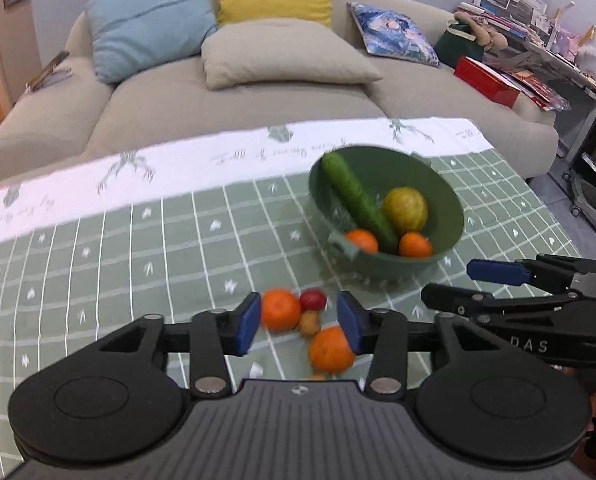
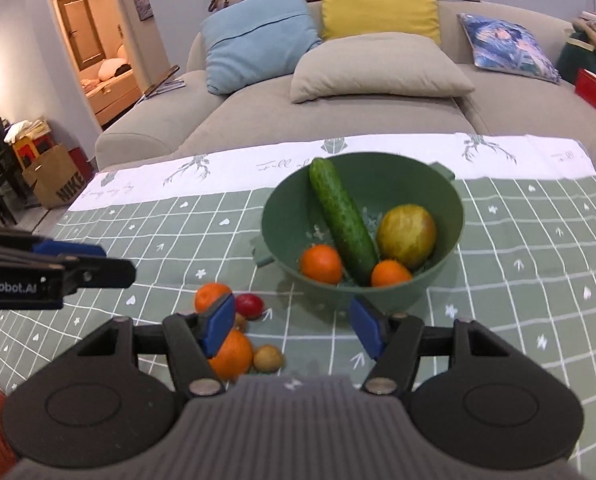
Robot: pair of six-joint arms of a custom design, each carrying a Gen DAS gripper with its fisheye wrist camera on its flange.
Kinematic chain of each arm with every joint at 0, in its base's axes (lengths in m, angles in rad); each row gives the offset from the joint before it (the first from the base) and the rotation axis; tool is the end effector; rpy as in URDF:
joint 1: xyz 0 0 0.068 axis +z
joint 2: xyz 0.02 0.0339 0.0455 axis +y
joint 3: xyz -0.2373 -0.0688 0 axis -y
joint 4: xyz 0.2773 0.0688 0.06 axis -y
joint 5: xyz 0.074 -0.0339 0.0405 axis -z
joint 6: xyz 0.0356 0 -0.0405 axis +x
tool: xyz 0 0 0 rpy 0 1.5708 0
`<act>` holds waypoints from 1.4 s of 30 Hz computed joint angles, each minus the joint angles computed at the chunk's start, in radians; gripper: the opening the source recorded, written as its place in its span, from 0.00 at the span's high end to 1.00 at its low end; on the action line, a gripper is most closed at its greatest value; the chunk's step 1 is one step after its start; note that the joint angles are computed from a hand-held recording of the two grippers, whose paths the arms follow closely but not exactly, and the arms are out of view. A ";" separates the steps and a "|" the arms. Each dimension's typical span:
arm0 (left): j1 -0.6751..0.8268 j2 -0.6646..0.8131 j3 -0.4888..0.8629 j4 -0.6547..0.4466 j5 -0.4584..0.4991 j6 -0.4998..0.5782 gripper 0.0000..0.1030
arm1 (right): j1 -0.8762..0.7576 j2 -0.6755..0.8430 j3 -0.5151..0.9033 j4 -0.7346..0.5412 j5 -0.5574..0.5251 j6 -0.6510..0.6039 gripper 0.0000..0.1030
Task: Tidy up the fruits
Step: 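Withdraw both tools toward the small brown fruits, then grasp a small brown fruit with the right tool while the left tool grasps another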
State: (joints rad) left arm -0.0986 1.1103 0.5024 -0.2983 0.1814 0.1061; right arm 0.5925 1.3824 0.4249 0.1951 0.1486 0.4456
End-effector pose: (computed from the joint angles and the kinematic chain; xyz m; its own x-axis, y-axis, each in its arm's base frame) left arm 0.2419 -0.0304 0.1311 -0.7570 0.1796 -0.6283 0.2893 0.9542 -0.0759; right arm 0.2213 0.1426 0.0789 -0.7167 0.0313 -0.6966 -0.1713 0.9605 0.2194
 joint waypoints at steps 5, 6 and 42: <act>0.077 -0.010 -0.061 0.009 0.024 -0.010 0.59 | 0.070 0.055 -0.031 0.085 0.056 0.062 0.42; 0.086 0.007 -0.065 0.015 0.028 -0.008 0.62 | 0.082 0.078 -0.028 0.098 0.064 0.071 0.42; 0.011 0.511 -0.012 0.289 0.108 0.047 0.69 | 0.040 0.542 0.216 0.153 -0.071 -0.126 0.72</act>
